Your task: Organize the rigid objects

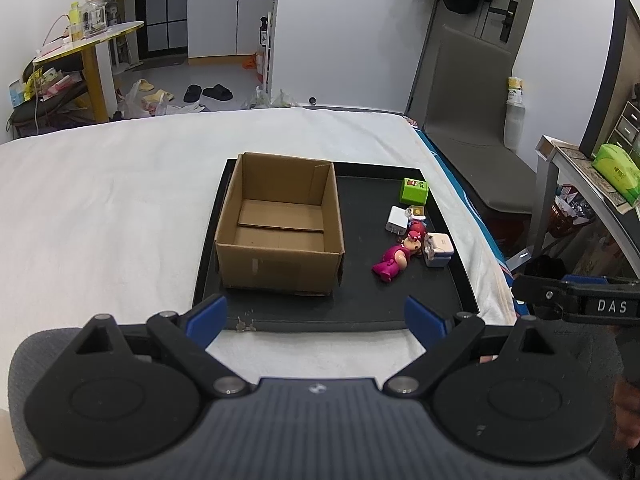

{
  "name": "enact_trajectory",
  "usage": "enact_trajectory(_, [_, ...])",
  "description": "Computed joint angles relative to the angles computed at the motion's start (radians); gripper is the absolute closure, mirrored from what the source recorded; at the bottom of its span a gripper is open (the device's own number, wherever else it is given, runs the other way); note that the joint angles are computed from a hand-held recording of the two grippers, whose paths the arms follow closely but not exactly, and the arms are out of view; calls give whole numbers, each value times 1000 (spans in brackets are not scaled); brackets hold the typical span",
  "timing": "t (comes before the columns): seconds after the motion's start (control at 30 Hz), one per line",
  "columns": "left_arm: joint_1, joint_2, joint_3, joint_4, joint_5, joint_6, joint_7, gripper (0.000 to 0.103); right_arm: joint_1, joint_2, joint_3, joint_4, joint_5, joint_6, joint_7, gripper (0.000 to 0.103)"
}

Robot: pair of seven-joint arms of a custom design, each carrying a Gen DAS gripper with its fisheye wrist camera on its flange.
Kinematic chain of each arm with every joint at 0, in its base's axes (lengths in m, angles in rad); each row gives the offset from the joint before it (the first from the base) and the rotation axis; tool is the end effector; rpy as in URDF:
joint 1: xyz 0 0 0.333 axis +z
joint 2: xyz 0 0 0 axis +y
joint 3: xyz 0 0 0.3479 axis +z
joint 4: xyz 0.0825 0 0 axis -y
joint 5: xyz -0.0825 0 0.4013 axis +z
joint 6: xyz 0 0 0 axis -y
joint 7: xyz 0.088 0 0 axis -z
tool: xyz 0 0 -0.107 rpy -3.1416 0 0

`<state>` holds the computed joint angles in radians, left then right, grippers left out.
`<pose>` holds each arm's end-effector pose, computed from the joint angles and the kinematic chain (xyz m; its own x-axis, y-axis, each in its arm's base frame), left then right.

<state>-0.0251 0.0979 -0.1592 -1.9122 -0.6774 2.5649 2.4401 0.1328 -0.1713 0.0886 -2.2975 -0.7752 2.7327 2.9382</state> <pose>0.6354 -0.1050 0.5281 -0.5750 -0.8114 0.1051 -0.6439 0.3695 -0.6699 0.5148 0.1452 0.5006 -0.4111 -0.8876 -0.2079 -0.6101 0.4373 -0.6607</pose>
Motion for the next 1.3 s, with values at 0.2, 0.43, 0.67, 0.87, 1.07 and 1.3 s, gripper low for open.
enact_trajectory(0.2, [0, 0, 0, 1, 1, -1, -1, 8, -1, -1, 1, 0, -1, -1, -2, 0])
enact_trajectory(0.43, [-1, 5, 0, 3, 9, 0, -11, 8, 2, 0, -2, 1, 10, -6, -13, 0])
enact_trajectory(0.67, [1, 16, -1, 11, 9, 9, -20, 8, 7, 9, -4, 9, 28, -13, -36, 0])
enact_trajectory(0.87, [3, 27, -3, 24, 29, 10, -37, 8, 12, 18, -7, 18, 40, -13, -53, 0])
enact_trajectory(1.07, [8, 50, -6, 50, 42, -3, -47, 8, 12, 32, -13, 25, 53, -12, -64, 0])
enact_trajectory(1.3, [8, 88, -10, 86, 75, -3, -87, 8, 11, 49, -18, 37, 32, -21, -59, 0])
